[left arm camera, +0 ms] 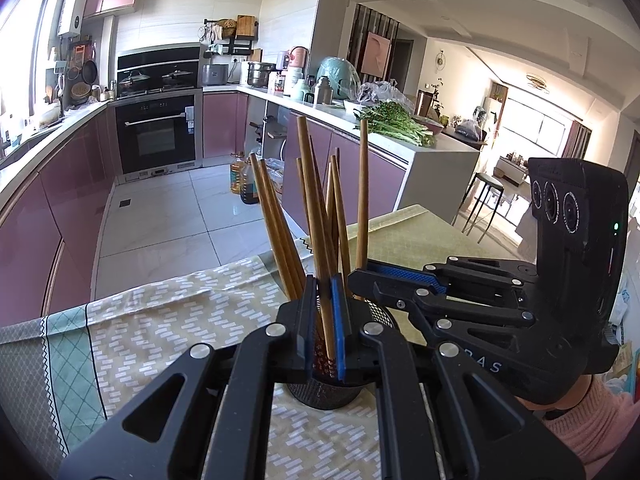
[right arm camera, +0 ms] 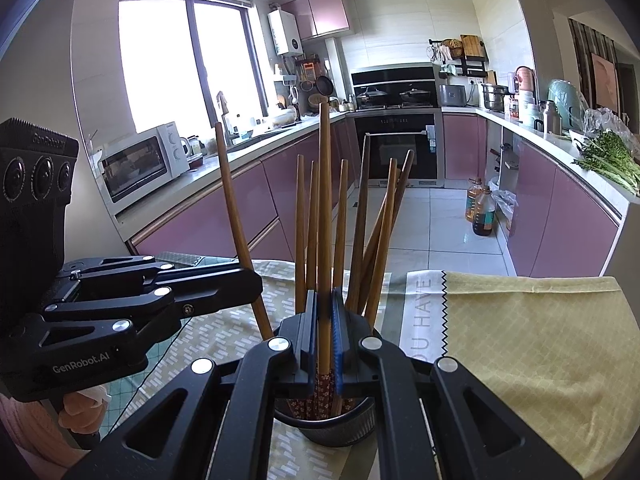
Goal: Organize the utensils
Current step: 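Open both grippers, releasing the chopsticks in the cup, and withdraw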
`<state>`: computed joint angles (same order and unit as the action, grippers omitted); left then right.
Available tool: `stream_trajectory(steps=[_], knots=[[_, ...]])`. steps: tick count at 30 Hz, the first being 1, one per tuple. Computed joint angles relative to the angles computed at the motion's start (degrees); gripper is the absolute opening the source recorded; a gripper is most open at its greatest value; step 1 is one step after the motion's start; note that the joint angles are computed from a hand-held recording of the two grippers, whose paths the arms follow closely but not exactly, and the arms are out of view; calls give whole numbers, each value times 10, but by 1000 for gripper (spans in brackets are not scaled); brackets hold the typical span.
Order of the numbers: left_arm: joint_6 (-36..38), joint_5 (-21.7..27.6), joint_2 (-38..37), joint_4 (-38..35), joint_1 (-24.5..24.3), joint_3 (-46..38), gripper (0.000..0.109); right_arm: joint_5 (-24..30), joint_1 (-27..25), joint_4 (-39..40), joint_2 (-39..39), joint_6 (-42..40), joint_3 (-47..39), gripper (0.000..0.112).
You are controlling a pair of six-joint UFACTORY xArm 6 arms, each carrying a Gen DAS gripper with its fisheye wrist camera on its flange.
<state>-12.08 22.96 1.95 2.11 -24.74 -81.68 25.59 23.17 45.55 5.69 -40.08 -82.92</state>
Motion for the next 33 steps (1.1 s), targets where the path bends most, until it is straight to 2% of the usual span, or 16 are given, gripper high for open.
stream_trajectory(steps=[12, 27, 31, 33], knots=[[-9, 15, 23, 8, 3, -26, 8, 9, -3, -6, 16, 15, -12, 6], [10, 44, 60, -24, 13, -60, 8, 20, -8, -5, 29, 30, -25, 8], [7, 32, 51, -25, 15, -42, 9, 13, -7, -3, 18, 26, -13, 8], [-16, 11, 31, -2, 18, -14, 16, 1, -3, 0, 8, 19, -1, 15]])
